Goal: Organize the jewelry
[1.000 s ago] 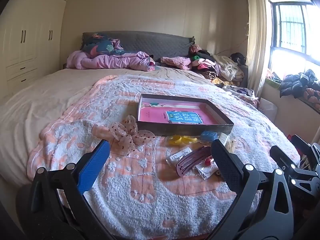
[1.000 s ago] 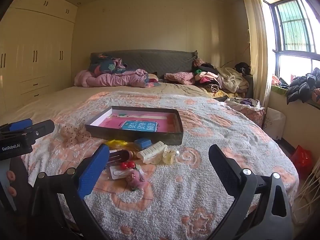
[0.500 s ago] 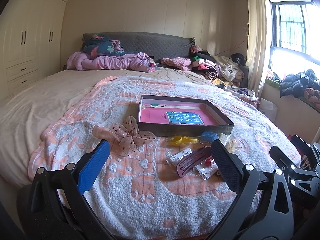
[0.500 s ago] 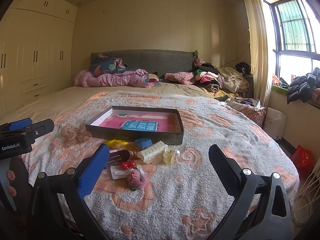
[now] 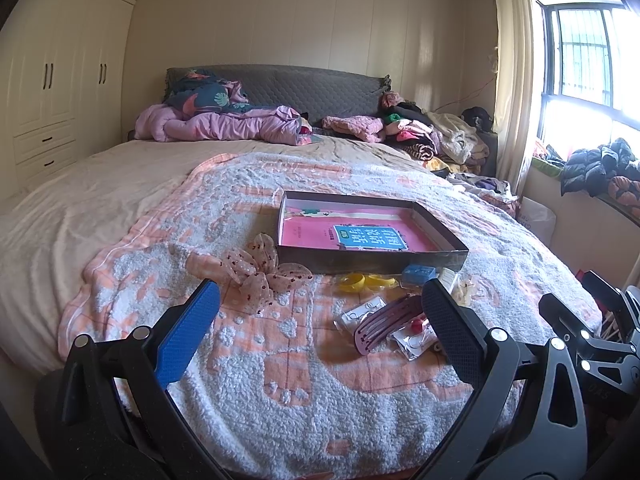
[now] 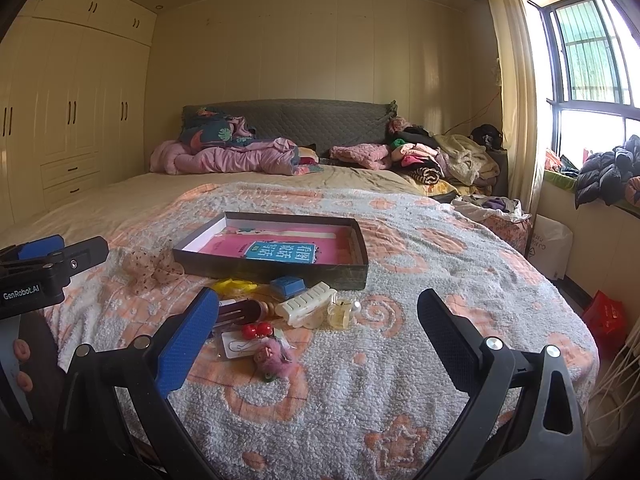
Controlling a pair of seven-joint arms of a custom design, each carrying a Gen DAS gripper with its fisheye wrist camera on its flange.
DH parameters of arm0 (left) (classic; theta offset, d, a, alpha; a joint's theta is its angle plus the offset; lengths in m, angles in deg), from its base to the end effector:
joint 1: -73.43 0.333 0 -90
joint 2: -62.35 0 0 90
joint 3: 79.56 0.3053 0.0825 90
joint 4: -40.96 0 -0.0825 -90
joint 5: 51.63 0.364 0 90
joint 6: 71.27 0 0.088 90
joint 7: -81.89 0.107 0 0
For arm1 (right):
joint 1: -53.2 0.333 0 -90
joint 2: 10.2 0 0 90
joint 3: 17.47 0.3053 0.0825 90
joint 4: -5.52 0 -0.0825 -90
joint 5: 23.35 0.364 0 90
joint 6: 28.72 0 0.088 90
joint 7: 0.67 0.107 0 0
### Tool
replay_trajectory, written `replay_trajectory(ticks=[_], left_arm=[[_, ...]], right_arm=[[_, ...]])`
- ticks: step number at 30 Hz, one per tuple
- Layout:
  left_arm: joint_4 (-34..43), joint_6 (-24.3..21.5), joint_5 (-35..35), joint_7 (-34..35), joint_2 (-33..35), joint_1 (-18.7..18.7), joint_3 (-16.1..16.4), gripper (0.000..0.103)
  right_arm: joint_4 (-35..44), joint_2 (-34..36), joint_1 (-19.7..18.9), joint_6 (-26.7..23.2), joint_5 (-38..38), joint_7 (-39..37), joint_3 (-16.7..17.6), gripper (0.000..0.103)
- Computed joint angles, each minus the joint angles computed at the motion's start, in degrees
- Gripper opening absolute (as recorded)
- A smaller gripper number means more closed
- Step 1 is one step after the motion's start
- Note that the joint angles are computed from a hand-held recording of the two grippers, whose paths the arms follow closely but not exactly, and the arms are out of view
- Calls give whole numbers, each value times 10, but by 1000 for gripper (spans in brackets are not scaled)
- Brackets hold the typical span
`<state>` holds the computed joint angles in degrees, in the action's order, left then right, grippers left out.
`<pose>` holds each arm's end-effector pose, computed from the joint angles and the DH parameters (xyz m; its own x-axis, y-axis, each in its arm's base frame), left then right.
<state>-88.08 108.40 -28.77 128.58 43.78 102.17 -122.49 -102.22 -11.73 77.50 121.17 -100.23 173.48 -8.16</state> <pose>0.4712 -0.1983 0.5821 -0.0668 -0.9924 0.1037 -0.4278 -0.0654 -0.9015 0.4701 0.3399 0.5844 0.0551 -0.9972 0.0510 -0.3463 -0.0670 -0.9357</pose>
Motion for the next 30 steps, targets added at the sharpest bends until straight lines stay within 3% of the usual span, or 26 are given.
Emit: replay_trajectory(ticks=[27, 30], left_arm=[[0, 0, 0, -2, -2, 5, -4, 92], [3, -14, -10, 14, 0, -31, 33, 92]], right_arm=[[10, 10, 4, 3, 9, -14, 0, 97], [19, 21, 7, 12, 26, -36, -3, 97]])
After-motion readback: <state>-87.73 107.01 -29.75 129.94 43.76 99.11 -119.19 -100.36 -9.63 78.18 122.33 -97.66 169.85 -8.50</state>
